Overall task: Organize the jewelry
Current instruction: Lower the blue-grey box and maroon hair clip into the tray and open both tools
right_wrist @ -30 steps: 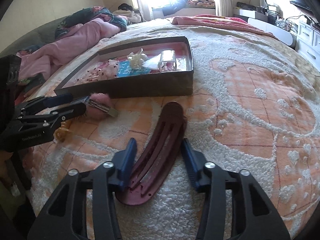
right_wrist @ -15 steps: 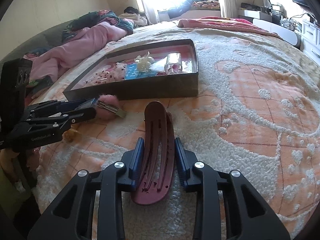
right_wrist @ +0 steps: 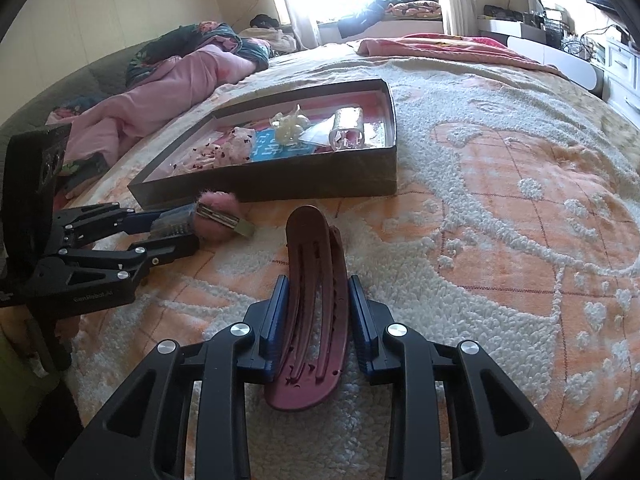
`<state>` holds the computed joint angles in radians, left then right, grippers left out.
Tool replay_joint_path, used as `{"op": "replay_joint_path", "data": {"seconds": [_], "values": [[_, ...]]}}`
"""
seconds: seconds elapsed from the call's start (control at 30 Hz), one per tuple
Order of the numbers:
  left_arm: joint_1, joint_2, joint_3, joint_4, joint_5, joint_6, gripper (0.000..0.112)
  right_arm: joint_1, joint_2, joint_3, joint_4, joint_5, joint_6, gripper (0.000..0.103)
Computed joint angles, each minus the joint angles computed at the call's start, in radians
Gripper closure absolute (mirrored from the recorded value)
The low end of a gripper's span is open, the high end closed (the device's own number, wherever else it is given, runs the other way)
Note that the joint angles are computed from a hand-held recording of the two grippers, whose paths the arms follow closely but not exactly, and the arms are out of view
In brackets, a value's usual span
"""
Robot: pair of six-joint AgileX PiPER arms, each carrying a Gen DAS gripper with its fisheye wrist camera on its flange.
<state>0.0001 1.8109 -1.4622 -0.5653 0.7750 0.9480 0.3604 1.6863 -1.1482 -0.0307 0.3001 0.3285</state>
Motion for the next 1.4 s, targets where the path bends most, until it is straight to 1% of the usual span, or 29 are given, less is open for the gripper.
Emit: {"op": "replay_joint_path", "data": {"seconds": [0.1, 0.13, 0.17, 0.2, 0.27, 0.3, 0.43, 0.53, 0.6, 0.67, 0.8, 0.97, 1.13, 1.4], "values": [[0.011, 0.008, -0.019, -0.016, 0.031, -0.004, 0.077, -0.001, -0.004, 0.002, 0.005, -0.005, 0.0, 0.075], [0.021, 0.012, -0.029, -0.033, 0.051, -0.004, 0.077, -0.002, -0.007, 0.005, 0.011, -0.009, -0.004, 0.075], [0.028, 0.012, -0.032, -0.048, 0.062, -0.004, 0.081, -0.004, -0.009, 0.006, 0.021, -0.012, -0.013, 0.075], [0.033, 0.011, -0.033, -0.057, 0.065, -0.004, 0.087, -0.004, -0.013, 0.007, 0.02, -0.013, -0.012, 0.075], [0.043, 0.001, -0.029, -0.076, 0.063, -0.001, 0.088, -0.004, -0.018, 0.009, 0.028, -0.015, -0.02, 0.075], [0.051, 0.001, -0.034, -0.089, 0.075, 0.001, 0.089, -0.002, -0.023, 0.012, 0.032, -0.016, -0.024, 0.075], [0.068, -0.006, -0.039, -0.117, 0.093, -0.001, 0.09, 0.018, -0.033, 0.016, -0.065, -0.021, 0.056, 0.075], [0.079, -0.011, -0.045, -0.133, 0.101, -0.007, 0.09, 0.029, -0.04, 0.011, -0.079, -0.024, 0.063, 0.075], [0.089, -0.018, -0.048, -0.151, 0.109, -0.004, 0.09, 0.041, -0.042, 0.003, -0.119, -0.021, 0.091, 0.075], [0.098, -0.028, -0.047, -0.163, 0.108, 0.0, 0.091, 0.047, -0.04, -0.01, -0.113, -0.014, 0.081, 0.075], [0.123, -0.036, -0.062, -0.184, 0.124, 0.002, 0.091, 0.066, -0.022, -0.051, -0.122, 0.009, 0.076, 0.075], [0.149, -0.031, -0.08, -0.186, 0.112, -0.023, 0.091, 0.083, 0.014, -0.122, -0.1, 0.041, 0.037, 0.075], [0.177, -0.011, -0.123, -0.19, 0.124, -0.051, 0.091, 0.094, 0.062, -0.221, -0.062, 0.074, -0.016, 0.075], [0.209, 0.018, -0.178, -0.167, 0.116, -0.119, 0.091, 0.103, 0.137, -0.367, -0.05, 0.116, -0.046, 0.075]]}}
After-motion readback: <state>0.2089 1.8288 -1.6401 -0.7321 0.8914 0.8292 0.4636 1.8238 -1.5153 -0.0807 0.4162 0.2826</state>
